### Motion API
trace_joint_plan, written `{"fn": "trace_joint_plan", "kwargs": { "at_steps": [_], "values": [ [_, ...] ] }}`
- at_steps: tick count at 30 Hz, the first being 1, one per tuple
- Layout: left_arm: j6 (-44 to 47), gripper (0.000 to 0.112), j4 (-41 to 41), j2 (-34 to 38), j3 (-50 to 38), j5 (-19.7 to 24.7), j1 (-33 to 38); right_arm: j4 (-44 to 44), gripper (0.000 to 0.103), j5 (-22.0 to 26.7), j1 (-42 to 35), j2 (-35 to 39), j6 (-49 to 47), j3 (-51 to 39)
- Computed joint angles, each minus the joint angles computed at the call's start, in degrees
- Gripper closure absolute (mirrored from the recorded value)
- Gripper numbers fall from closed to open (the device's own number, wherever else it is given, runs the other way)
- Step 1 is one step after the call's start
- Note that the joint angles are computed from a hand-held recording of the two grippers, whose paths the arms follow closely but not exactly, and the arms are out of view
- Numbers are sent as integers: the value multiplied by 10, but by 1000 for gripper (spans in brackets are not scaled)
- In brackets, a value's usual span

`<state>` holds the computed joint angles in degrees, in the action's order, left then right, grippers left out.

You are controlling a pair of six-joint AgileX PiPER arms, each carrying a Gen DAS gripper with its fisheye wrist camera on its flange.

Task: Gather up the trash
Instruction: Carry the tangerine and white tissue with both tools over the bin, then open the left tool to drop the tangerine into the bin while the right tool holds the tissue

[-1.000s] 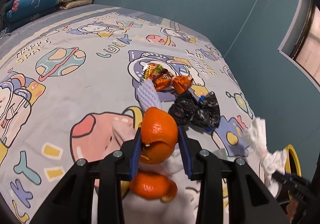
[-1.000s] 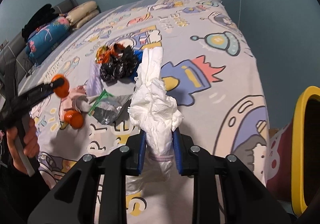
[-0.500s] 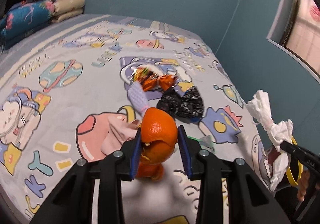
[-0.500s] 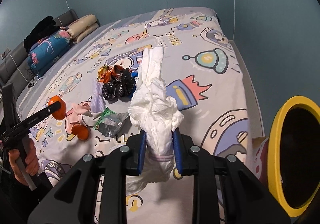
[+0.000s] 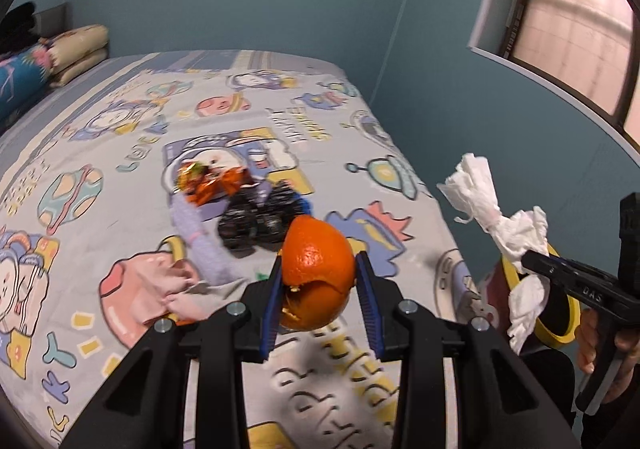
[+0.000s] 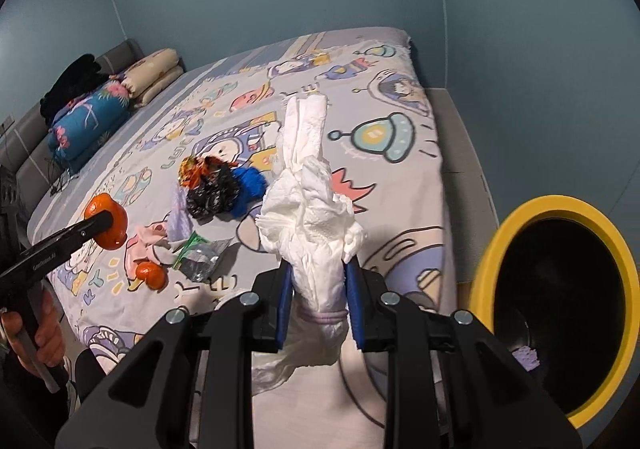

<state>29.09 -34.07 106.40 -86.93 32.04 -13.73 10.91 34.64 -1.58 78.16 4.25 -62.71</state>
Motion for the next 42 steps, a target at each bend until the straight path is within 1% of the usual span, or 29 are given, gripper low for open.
{"fn": "trace_joint_plan", "kwargs": {
  "at_steps": [6,12,21,27,36,39,42],
  "values": [
    [-31,80,28,15,-36,16,-43,38,81,7,-50,-20,-52,14],
    [-70,80,69,45,-86,31,-94,81,81,17,-109,-31,-108,21],
    [-115,80,109,111,-193,70,-164,141,81,36,-201,-39,-193,27],
    [-137,80,128,160,-272,104,-203,171,81,48,-261,-40,-238,31],
    [-172,80,150,240,-421,169,-255,209,81,66,-345,-34,-302,31],
    [-185,80,159,276,-488,199,-267,216,81,68,-365,-33,-315,33],
    [-204,80,164,324,-579,245,-278,217,81,66,-380,-29,-321,34]
  ]
}}
